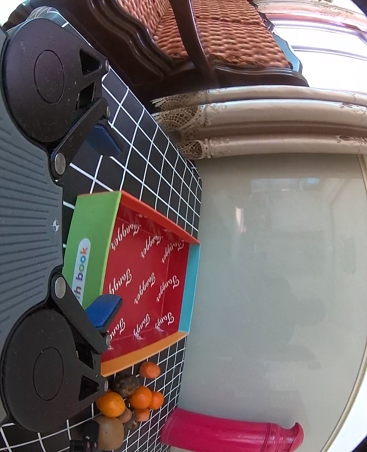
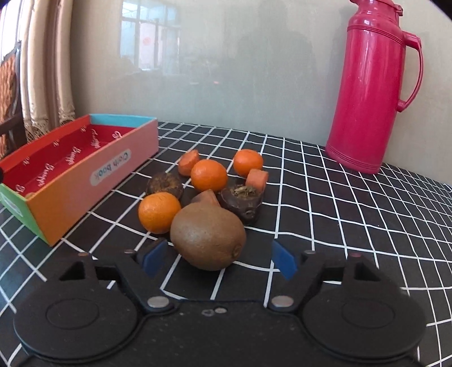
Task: Organize fruits
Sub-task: 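Grasp the large brown kiwi with the right gripper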
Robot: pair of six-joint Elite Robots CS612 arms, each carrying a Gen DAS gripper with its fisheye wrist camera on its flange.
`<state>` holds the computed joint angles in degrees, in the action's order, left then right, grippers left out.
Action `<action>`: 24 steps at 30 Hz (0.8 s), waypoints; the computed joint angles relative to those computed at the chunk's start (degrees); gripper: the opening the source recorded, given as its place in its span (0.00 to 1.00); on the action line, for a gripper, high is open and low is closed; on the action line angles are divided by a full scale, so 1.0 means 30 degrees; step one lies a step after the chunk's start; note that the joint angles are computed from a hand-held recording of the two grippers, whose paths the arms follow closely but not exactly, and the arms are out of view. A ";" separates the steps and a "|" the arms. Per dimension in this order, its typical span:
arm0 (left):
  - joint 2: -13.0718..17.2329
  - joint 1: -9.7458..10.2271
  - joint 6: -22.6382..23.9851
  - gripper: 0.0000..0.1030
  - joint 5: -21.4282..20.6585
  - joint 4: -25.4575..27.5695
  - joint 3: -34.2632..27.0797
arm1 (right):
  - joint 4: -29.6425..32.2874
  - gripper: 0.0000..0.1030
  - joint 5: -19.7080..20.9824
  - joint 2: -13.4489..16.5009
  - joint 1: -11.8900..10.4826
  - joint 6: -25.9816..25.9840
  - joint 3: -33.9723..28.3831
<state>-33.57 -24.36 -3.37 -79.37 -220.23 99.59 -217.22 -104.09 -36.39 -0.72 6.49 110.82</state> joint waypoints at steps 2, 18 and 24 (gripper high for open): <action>0.0005 0.0097 -0.0006 1.00 0.0017 0.0131 -0.0028 | 0.0205 0.74 0.0074 0.0060 0.0002 0.0015 -0.0164; 0.0034 0.0465 -0.0630 1.00 -0.0180 -0.0079 -0.0013 | 0.0644 0.53 0.0438 -0.0028 -0.0019 0.0202 -0.0202; 0.0021 0.0324 -0.0306 1.00 -0.0436 -0.0565 0.0092 | -0.0053 0.53 0.0223 -0.0277 0.0133 0.0087 0.0107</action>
<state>-33.50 -23.38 -4.29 -80.68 -221.92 99.87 -217.38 -103.42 -37.22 -0.32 6.75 111.14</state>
